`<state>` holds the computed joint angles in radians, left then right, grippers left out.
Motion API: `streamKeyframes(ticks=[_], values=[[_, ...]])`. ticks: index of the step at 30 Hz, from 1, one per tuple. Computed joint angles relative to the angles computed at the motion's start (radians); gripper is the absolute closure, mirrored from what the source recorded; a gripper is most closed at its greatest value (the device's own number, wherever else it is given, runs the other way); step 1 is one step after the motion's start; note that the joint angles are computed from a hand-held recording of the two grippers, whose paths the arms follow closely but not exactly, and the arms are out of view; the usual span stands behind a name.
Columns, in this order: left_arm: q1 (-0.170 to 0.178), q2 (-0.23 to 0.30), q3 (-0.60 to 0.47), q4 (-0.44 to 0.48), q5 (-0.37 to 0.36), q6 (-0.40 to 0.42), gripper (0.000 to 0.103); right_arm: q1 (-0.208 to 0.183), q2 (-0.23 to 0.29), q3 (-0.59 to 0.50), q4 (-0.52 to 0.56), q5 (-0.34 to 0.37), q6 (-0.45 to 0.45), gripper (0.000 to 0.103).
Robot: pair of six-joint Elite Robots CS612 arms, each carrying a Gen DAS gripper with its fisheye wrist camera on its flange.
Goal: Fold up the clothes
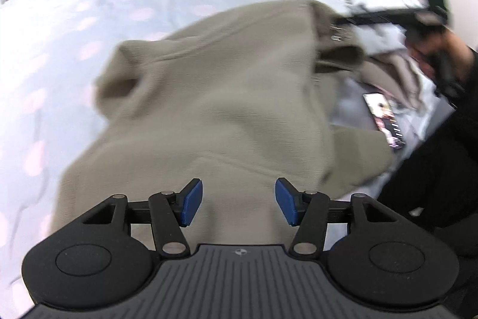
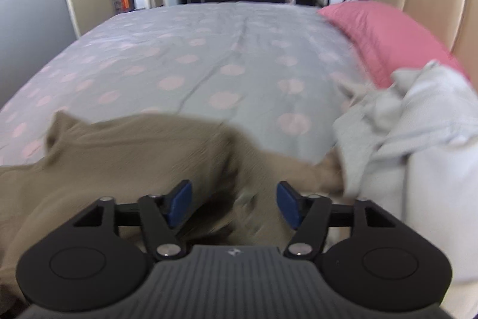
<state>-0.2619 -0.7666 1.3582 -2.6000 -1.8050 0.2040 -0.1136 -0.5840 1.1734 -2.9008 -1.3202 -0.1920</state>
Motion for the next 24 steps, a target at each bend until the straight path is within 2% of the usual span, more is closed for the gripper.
streamKeyframes(ticks=[4,9,11,14,17,19,22,24], values=[[0.014,0.017,-0.014,-0.045,0.063,-0.011,0.047,0.001,-0.031,0.066,0.032,0.046,0.005,0.032],[0.032,0.070,-0.077,-0.076,0.114,0.005,0.041,0.012,-0.036,0.090,0.101,0.027,-0.012,0.032],[0.040,0.100,-0.112,-0.072,0.124,0.007,0.036,0.014,-0.030,0.084,0.175,0.031,-0.027,0.029],[0.058,0.140,-0.162,-0.021,0.124,-0.047,0.036,0.016,-0.014,0.063,0.304,0.036,-0.046,0.025],[0.076,0.168,-0.191,0.012,0.081,-0.100,0.036,0.021,0.012,0.028,0.425,0.016,-0.061,0.024],[0.083,0.180,-0.201,0.026,0.054,-0.094,0.036,0.027,0.032,-0.001,0.480,-0.015,-0.071,0.024],[0.079,0.209,-0.254,0.123,0.065,-0.064,0.036,0.034,0.060,-0.040,0.531,-0.046,-0.073,0.024],[0.078,0.225,-0.281,0.166,0.063,-0.081,0.036,0.036,0.066,-0.048,0.533,-0.031,-0.079,0.033]])
